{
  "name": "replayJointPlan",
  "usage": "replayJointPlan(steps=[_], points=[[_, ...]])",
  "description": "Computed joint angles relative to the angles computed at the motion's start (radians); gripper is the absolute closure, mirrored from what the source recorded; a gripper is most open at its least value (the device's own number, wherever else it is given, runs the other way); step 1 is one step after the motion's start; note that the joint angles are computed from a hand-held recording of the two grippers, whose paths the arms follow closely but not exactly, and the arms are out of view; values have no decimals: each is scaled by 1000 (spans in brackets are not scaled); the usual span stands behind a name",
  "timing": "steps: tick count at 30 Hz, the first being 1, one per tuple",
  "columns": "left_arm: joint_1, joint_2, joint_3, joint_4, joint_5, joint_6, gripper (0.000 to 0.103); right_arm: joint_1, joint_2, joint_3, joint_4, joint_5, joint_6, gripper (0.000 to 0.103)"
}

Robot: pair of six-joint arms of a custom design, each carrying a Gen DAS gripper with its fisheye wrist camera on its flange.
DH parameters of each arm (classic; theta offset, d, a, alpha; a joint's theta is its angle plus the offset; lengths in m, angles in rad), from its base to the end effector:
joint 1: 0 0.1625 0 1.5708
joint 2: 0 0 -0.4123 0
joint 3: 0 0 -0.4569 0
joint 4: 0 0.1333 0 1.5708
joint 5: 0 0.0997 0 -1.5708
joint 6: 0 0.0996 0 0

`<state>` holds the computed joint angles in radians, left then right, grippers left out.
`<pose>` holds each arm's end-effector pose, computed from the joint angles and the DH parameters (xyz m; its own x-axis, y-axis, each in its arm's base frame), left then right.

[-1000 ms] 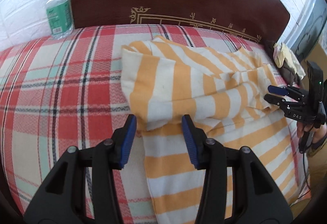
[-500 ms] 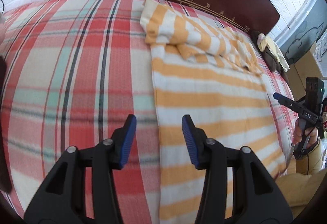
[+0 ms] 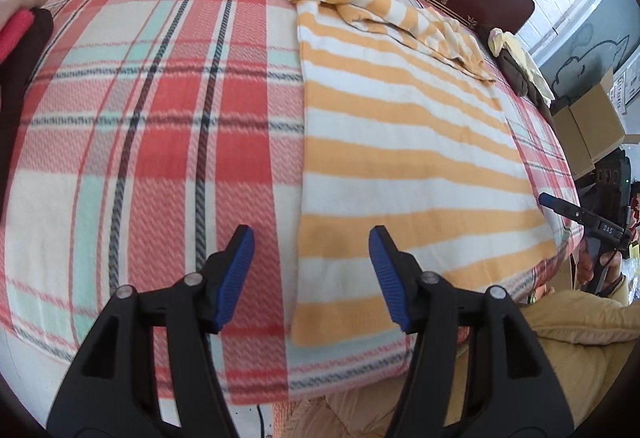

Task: Fold clothes
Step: 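Move both open grippers back to the hem of the striped shirt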

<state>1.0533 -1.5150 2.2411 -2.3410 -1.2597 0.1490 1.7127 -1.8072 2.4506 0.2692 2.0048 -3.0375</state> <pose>-0.0894 -0.4881 0.1805 -0.7514 0.5830 -0.3090 0.6126 0.7904 0.0018 0.1252 -0.2300 0.1568 -0.9411 0.2070 0.2673 -0.0142 0.7658 -0.6429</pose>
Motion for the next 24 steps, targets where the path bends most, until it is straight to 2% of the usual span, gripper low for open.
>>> replayJointPlan(steps=[3, 5, 16, 24], points=[[-6, -27, 25, 5, -8, -4, 34, 32, -4, 20, -6, 26, 21, 33], [-10, -41, 42, 4, -18, 4, 25, 40, -16, 36, -13, 29, 28, 31], [-53, -58, 92, -8, -16, 35, 23, 70, 12, 63, -63, 33, 29, 30], [-41, -36, 57, 34, -45, 1, 23, 65, 50, 49, -74, 10, 6, 30]])
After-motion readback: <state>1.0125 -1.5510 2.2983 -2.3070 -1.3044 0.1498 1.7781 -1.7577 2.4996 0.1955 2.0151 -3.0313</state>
